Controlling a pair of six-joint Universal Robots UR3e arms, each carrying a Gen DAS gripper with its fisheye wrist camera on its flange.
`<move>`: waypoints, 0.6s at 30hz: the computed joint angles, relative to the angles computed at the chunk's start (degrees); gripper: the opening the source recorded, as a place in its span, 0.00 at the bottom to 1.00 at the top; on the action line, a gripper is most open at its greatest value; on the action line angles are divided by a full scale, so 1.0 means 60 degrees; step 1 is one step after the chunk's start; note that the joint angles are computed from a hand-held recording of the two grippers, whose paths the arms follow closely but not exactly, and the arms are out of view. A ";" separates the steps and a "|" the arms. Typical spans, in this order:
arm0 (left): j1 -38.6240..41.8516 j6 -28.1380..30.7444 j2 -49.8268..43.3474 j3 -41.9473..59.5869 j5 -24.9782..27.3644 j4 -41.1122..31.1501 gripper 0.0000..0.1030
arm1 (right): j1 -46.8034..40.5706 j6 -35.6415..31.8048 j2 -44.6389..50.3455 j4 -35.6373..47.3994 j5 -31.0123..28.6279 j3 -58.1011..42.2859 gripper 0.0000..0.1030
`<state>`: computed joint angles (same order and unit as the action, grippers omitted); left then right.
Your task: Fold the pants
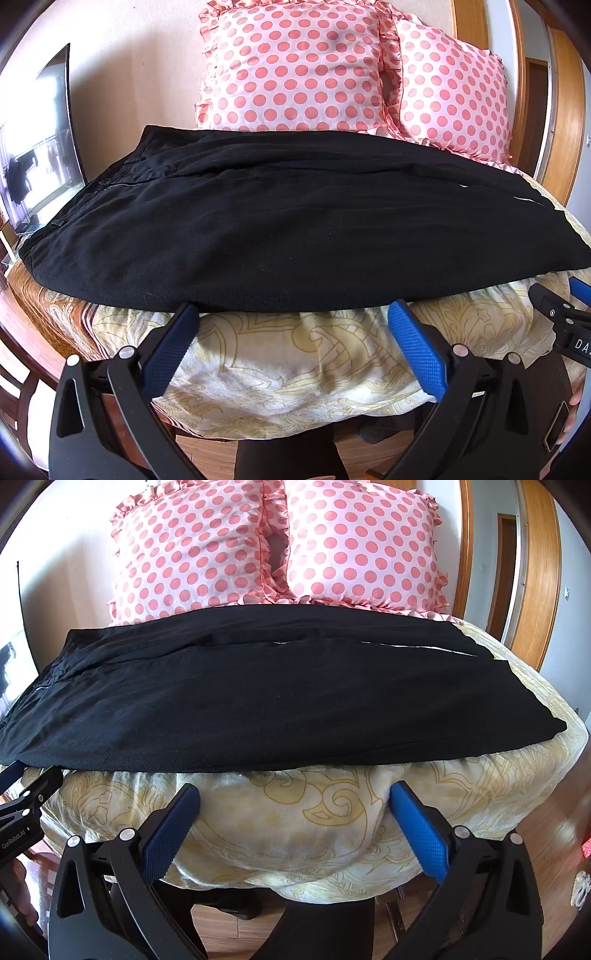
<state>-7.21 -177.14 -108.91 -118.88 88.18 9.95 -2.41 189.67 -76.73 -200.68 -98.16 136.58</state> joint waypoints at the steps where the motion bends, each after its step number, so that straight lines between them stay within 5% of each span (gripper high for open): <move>1: 0.0000 -0.0001 -0.0005 -0.0001 -0.0005 0.0009 0.98 | 0.0000 0.0000 0.0000 0.0000 0.0000 0.0000 0.99; 18: -0.0001 -0.0003 -0.0014 -0.0006 -0.0002 0.0039 0.98 | 0.0011 0.0003 -0.0003 0.0006 -0.0013 -0.0002 0.99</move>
